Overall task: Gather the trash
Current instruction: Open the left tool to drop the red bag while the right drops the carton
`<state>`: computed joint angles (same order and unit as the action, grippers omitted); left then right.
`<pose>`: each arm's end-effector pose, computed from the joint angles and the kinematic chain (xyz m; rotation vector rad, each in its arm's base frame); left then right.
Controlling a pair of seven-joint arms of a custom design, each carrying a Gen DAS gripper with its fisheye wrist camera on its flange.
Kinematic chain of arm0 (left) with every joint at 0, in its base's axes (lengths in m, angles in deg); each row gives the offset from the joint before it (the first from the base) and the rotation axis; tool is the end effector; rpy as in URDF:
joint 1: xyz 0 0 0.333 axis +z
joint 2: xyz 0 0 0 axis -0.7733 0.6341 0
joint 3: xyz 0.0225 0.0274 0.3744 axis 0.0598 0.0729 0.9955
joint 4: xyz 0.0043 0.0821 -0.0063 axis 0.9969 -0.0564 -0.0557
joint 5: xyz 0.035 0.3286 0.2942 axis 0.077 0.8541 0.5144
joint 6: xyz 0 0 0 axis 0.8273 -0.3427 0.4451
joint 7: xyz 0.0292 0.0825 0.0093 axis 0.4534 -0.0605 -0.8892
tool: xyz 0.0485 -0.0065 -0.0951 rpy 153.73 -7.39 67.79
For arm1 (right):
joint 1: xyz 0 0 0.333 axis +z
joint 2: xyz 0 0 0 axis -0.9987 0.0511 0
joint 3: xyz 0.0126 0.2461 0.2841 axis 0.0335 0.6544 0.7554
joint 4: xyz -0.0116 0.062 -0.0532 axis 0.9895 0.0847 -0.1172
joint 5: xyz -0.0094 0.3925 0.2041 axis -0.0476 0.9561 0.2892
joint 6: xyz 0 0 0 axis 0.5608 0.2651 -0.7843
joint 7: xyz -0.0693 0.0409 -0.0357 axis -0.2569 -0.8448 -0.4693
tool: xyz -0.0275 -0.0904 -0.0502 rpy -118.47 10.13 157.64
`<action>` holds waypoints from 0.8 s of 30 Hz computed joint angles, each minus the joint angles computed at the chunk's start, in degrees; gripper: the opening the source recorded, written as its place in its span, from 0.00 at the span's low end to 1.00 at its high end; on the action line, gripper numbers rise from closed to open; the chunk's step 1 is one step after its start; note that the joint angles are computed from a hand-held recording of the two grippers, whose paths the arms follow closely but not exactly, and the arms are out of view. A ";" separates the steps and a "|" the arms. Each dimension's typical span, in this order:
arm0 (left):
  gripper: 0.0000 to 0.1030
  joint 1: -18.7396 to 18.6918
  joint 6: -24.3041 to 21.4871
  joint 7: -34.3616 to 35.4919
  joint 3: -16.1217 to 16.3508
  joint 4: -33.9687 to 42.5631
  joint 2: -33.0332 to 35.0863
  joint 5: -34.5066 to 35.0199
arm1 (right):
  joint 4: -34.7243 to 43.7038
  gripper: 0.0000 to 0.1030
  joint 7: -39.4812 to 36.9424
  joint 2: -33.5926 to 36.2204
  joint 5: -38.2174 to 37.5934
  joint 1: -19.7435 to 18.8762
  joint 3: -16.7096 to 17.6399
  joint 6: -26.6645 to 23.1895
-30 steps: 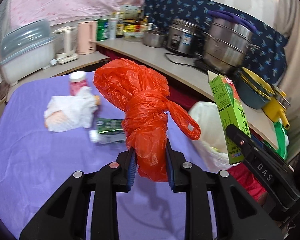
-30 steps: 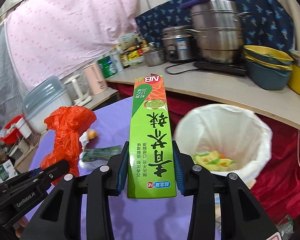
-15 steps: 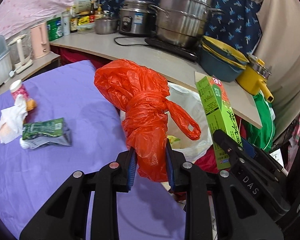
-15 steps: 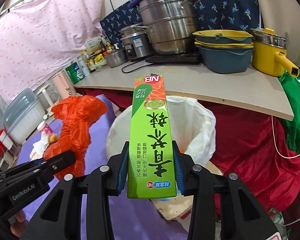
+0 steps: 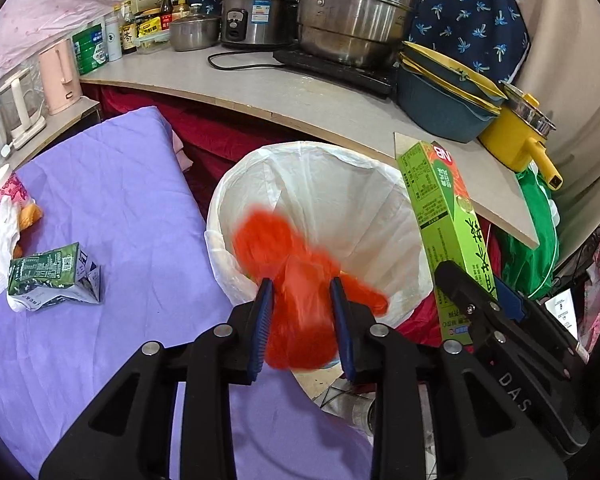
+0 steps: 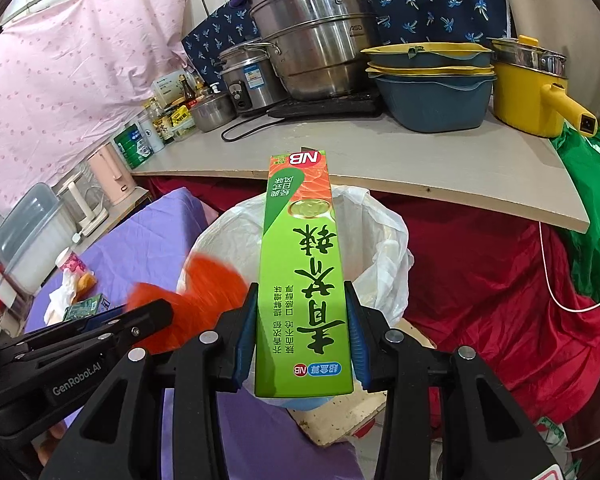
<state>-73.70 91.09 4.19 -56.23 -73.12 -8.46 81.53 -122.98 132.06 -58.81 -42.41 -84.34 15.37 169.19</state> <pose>0.4150 -0.4199 0.4706 -1.9077 1.8246 -0.8177 0.4051 0.2140 0.4426 -1.5949 1.6284 -0.4582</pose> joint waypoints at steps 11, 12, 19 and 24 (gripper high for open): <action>0.45 2.80 -1.21 -5.50 -0.59 -3.96 -4.93 1.59 | 2.02 0.39 -0.42 2.12 0.68 -3.05 3.96 -0.03; 0.45 3.12 -1.68 -6.00 -0.83 -4.66 -5.81 1.81 | 2.31 0.39 -0.48 2.37 0.84 -3.94 4.98 -0.08; 0.49 5.29 -2.73 -8.00 -2.38 -7.83 -9.46 2.33 | 4.42 0.39 0.22 3.39 0.84 -9.12 10.78 -0.86; 0.52 6.24 -3.35 -7.84 -3.25 -8.89 -10.72 2.02 | 4.63 0.43 1.86 2.20 0.03 -9.17 11.21 -1.11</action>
